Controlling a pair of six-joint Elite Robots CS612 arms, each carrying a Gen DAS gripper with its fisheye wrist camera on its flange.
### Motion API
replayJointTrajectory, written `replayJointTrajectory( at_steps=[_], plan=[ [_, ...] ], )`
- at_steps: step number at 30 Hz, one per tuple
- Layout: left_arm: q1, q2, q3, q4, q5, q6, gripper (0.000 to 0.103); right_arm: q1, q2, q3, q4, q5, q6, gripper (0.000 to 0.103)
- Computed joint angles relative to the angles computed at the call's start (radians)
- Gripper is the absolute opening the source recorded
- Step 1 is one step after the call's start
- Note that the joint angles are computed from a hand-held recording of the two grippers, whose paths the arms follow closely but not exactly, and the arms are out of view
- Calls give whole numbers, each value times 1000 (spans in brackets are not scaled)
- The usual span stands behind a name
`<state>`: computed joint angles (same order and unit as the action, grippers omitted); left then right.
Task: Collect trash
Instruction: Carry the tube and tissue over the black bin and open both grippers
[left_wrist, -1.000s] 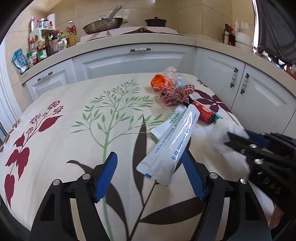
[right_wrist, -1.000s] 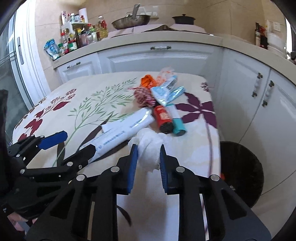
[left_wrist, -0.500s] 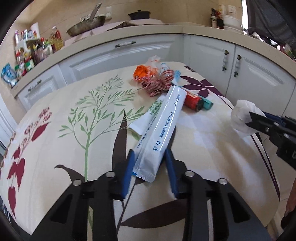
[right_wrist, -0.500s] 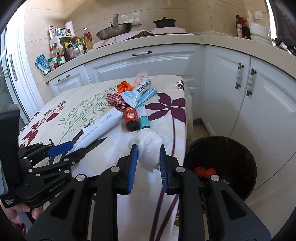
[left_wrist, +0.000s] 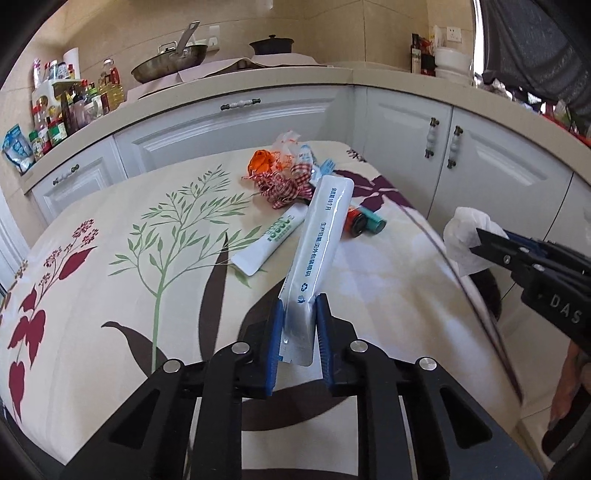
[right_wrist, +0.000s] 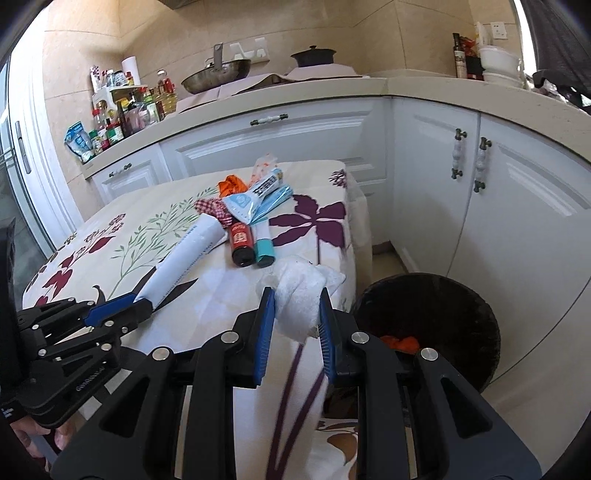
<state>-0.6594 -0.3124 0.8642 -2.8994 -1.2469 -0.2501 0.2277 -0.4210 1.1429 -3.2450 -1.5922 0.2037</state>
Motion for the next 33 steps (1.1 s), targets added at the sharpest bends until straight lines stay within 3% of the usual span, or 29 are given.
replayJointTrajectory(
  at_steps=[12, 24, 29, 33],
  plan=[
    [-16, 30, -80, -3, -64, -34, 17, -14, -16, 53, -73, -130, -9, 23],
    [-50, 124, -283, 112, -84, -15, 13, -42, -15, 91, -117, -236, 3, 23],
    [-64, 196, -426, 177, -76, 19, 12, -56, -8, 91, -115, -245, 18, 23],
    [-66, 307, -659, 339, -93, 3, 11, -65, 2, 85, -104, -241, 32, 23]
  ],
)
